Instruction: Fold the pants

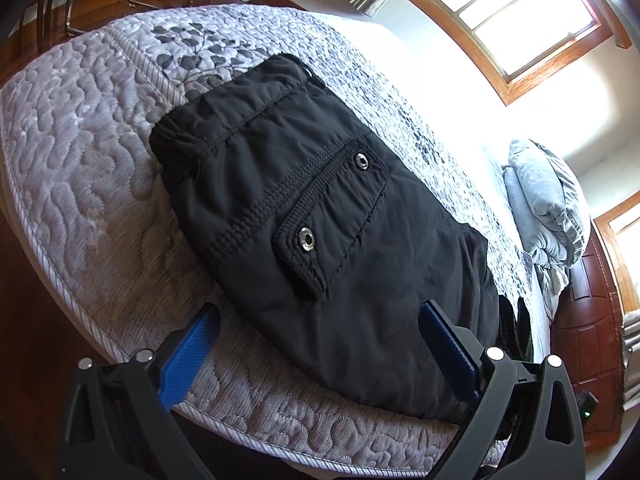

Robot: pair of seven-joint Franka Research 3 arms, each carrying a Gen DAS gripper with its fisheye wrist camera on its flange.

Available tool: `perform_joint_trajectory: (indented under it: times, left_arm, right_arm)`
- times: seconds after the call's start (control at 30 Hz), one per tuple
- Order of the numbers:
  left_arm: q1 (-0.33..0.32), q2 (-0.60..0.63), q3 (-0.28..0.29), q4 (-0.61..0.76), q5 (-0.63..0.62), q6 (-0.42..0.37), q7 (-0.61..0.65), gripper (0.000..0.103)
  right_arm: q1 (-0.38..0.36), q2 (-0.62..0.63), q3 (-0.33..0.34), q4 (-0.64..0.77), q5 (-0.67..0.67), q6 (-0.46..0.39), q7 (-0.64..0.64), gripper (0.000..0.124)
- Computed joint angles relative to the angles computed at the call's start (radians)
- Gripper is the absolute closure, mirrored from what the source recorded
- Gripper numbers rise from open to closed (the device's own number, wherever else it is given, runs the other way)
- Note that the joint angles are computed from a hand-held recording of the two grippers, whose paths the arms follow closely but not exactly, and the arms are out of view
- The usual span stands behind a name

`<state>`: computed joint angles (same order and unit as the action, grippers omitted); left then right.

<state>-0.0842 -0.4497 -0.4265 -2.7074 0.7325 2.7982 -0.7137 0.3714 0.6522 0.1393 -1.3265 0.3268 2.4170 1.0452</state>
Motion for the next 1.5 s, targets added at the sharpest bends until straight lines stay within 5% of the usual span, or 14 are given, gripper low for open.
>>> perform_joint_trajectory:
  times: [0.07,0.2,0.37,0.57,0.7,0.83,1.0,1.17,1.27,1.33,1.5]
  left_arm:
    - [0.000,0.010,0.002,0.003,0.000,0.009,0.000,0.004]
    - [-0.001,0.020,0.006,0.008,0.002,0.016,0.011,0.004]
    - [-0.001,0.026,0.004,0.014,0.004,0.010,-0.001,0.004]
    - [0.012,0.040,-0.003,0.022,0.028,0.026,-0.023,0.004]
    - [0.007,0.055,0.000,0.036,0.038,0.025,-0.021,0.004]
    - [0.001,0.056,0.001,0.035,0.045,0.018,-0.033,0.004]
    - [0.011,0.058,-0.001,0.023,0.060,0.037,-0.074,0.004]
    - [0.017,0.078,-0.004,0.035,0.085,0.045,-0.092,0.004]
    - [0.009,0.082,0.001,0.042,0.091,0.043,-0.088,0.004]
    - [-0.005,0.082,0.008,0.044,0.081,0.025,-0.074,0.004]
    - [0.003,0.070,0.008,0.031,0.092,0.036,-0.106,0.004]
  right_arm:
    - [0.011,-0.007,-0.007,-0.022,-0.023,0.009,-0.013,0.101]
    - [-0.025,-0.025,0.027,-0.024,0.010,-0.091,-0.092,0.057]
    - [-0.083,-0.116,0.070,-0.130,0.191,-0.029,-0.213,0.052]
    - [0.004,-0.113,0.022,-0.149,0.081,0.052,-0.234,0.048]
    - [0.031,-0.044,-0.001,-0.063,0.024,0.015,-0.145,0.088]
    - [-0.020,-0.013,0.038,-0.001,0.097,-0.058,-0.130,0.110]
    - [-0.070,-0.060,0.086,-0.024,0.198,-0.109,-0.234,0.111]
    - [0.001,-0.049,0.042,-0.017,0.123,-0.114,-0.256,0.111]
    - [0.010,-0.051,0.033,-0.036,0.111,-0.092,-0.222,0.103]
    - [-0.004,-0.066,0.045,-0.062,0.135,-0.076,-0.226,0.080]
    - [0.018,-0.111,0.046,-0.149,0.115,0.048,-0.293,0.055]
